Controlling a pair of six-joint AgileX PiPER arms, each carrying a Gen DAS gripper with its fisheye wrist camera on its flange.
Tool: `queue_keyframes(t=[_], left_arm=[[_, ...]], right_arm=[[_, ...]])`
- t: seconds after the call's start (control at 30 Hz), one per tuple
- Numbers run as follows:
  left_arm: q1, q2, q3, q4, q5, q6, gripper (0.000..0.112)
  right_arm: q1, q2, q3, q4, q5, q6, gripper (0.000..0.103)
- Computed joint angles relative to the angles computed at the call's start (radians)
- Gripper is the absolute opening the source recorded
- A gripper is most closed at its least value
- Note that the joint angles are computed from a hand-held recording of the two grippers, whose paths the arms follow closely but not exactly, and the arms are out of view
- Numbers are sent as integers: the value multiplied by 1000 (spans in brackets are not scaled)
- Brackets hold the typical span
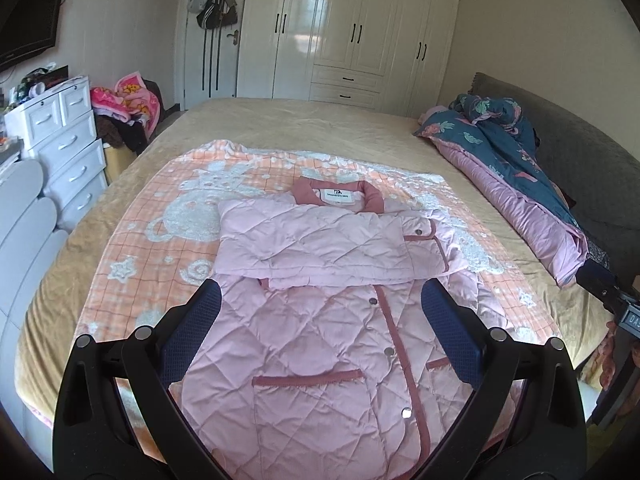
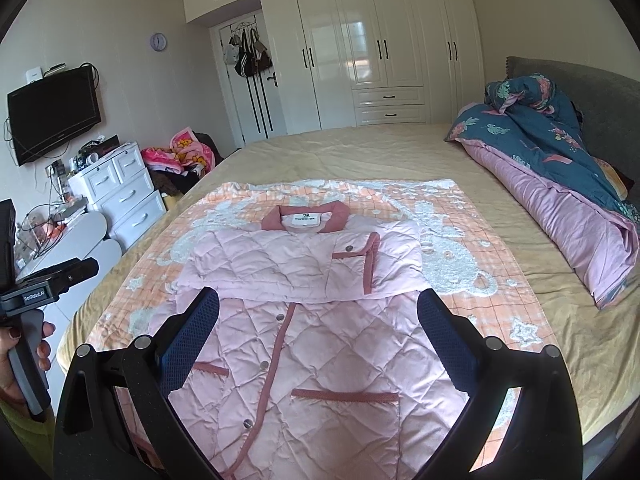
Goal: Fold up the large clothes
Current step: 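Lower both grippers to the ribbed hem of the pink jacket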
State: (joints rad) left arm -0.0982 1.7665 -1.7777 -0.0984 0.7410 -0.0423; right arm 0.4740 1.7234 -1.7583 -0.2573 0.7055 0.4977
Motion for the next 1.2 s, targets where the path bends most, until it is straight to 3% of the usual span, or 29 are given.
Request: queue_keyframes(t=[0.5,1.2], left_arm=[[4,-99,235,13,-87,-22,94],[137,-143,445,-22,-114,16,94]], right_arm=[[-28,-88,218,29,-88,0,99],[-109,-138,437,144,-191,-89,99]])
